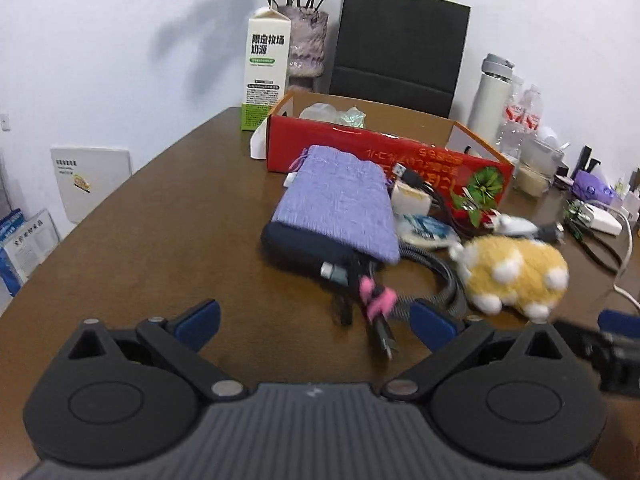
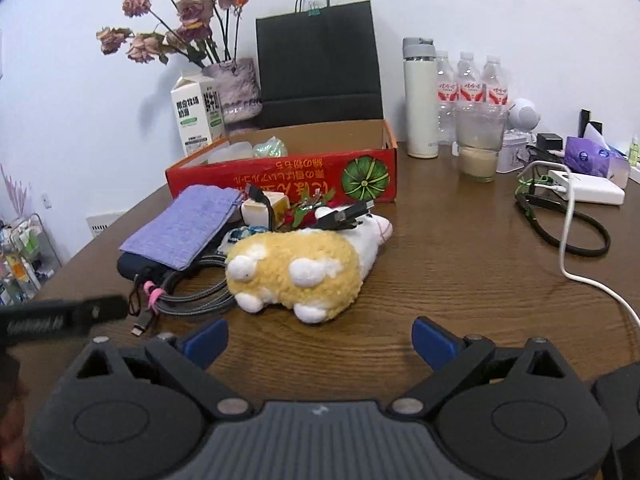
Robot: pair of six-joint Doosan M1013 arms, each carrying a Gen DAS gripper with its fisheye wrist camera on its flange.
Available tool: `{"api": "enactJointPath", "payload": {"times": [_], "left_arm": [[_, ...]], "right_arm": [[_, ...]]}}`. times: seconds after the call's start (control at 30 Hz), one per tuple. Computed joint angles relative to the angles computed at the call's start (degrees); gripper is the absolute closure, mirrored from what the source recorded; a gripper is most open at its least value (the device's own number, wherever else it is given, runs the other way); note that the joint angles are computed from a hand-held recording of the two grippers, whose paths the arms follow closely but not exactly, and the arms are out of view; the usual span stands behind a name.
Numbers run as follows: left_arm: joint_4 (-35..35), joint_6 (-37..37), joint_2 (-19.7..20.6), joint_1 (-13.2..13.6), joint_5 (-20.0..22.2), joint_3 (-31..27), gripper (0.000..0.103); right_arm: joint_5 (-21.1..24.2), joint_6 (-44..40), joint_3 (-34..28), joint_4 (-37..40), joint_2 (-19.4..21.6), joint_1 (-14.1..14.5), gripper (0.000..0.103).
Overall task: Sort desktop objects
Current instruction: 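Withdraw both tools and reach toward the purple pouch and navy case, then grasp the purple pouch with the left tool while the right tool grasps the navy case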
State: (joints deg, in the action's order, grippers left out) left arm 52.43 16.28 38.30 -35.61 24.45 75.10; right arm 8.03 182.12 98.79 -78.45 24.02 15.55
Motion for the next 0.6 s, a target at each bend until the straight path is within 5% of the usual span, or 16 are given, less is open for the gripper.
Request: {"api": "enactJointPath", "payload": {"times": [0.23,0.33,0.4,0.53,0.6], "left_arm": [[-6.1,10.0,4.5,2.1,-1.6,-8.4,0.002],[-18.7,22.8,7.3,3.4,-0.2,-14.0,0.01],[-24.3,27.4,8.8,4.0,2.3,-17.2,0.029],[-28.6,28.8,9.3,4.9,0.8,-17.8,0.058],[-23.3,21.9,8.3,4.9,-1.0,-16.0,0.099]], "right_arm": [[0.0,-8.0,-3.4,7.9,2.1,-1.0,0.006],[-0.6,-16.9,-5.3,18.6,3.2,-1.7,0.007],[0.0,-20.9,-6.4,23.2,3.5,-1.9,0.013],[-1.3,-8.5,-7.0,8.5,3.2,-1.7,0.014],[-1.2,-1.8,-7.4,0.5,3.3,-1.3,0.014]]}}
